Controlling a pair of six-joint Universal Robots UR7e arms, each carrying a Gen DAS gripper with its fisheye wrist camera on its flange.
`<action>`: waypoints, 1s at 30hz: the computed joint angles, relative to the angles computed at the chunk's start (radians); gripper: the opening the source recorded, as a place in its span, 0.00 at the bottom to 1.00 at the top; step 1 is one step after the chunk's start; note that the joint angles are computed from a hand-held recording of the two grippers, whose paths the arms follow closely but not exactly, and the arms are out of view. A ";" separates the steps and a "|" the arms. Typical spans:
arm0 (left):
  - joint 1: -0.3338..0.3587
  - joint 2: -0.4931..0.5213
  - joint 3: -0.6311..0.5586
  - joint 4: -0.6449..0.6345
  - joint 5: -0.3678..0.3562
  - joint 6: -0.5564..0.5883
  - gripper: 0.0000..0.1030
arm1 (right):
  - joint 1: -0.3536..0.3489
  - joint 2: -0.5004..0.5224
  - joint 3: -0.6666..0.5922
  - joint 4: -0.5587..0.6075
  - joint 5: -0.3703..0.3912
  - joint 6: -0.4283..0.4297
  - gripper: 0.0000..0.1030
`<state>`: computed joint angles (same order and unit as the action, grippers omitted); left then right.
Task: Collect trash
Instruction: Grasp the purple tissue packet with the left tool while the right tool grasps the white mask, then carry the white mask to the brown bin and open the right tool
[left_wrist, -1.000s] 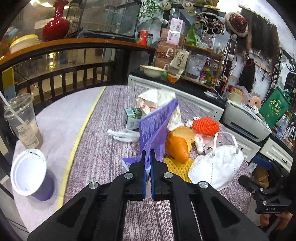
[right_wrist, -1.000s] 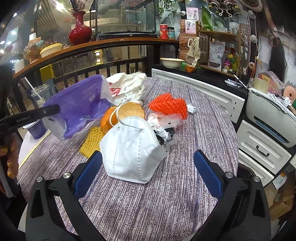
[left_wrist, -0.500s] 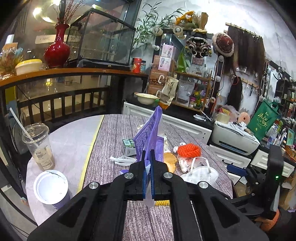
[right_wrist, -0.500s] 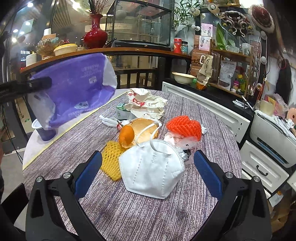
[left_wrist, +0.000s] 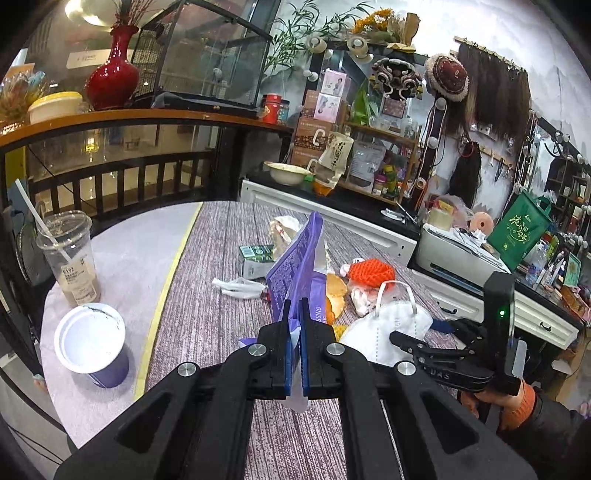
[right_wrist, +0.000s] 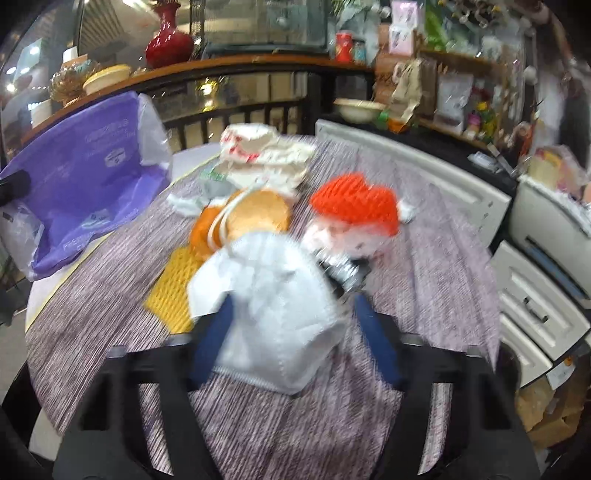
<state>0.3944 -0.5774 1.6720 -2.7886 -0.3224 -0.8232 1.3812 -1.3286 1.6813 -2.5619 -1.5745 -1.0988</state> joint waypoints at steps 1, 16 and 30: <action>0.002 0.003 -0.003 0.003 -0.005 0.003 0.04 | 0.000 -0.003 0.002 0.012 -0.002 -0.006 0.38; -0.010 0.012 -0.008 0.016 0.019 0.002 0.04 | -0.038 -0.242 0.151 0.190 0.226 -0.210 0.15; -0.030 0.090 -0.085 -0.166 0.002 0.216 0.04 | -0.096 -0.288 0.103 0.116 0.324 -0.130 0.15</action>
